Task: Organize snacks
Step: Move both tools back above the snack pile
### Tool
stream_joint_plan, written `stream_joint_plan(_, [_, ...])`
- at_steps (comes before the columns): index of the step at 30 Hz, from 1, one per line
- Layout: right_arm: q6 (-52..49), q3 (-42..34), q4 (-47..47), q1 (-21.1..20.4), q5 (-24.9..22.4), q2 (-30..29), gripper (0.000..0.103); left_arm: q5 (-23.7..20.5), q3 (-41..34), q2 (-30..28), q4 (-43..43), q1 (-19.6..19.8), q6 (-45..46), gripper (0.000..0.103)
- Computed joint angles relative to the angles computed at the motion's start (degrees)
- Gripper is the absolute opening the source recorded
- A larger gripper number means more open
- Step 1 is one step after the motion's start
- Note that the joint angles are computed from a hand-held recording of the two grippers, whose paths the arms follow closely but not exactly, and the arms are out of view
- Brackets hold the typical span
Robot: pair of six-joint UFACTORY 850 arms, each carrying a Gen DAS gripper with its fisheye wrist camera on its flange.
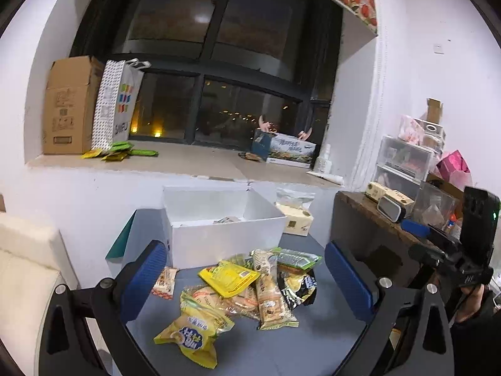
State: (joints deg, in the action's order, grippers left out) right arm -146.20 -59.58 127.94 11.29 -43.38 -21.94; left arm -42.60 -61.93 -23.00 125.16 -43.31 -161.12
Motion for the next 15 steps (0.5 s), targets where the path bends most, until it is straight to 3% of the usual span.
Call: stream_joint_plan(15, [-7.54, 2.85, 5.0, 1.14, 3.71, -0.21, 0.103, 8.13, 0.71, -3.04, 0.19, 2.93, -4.01, 0.103])
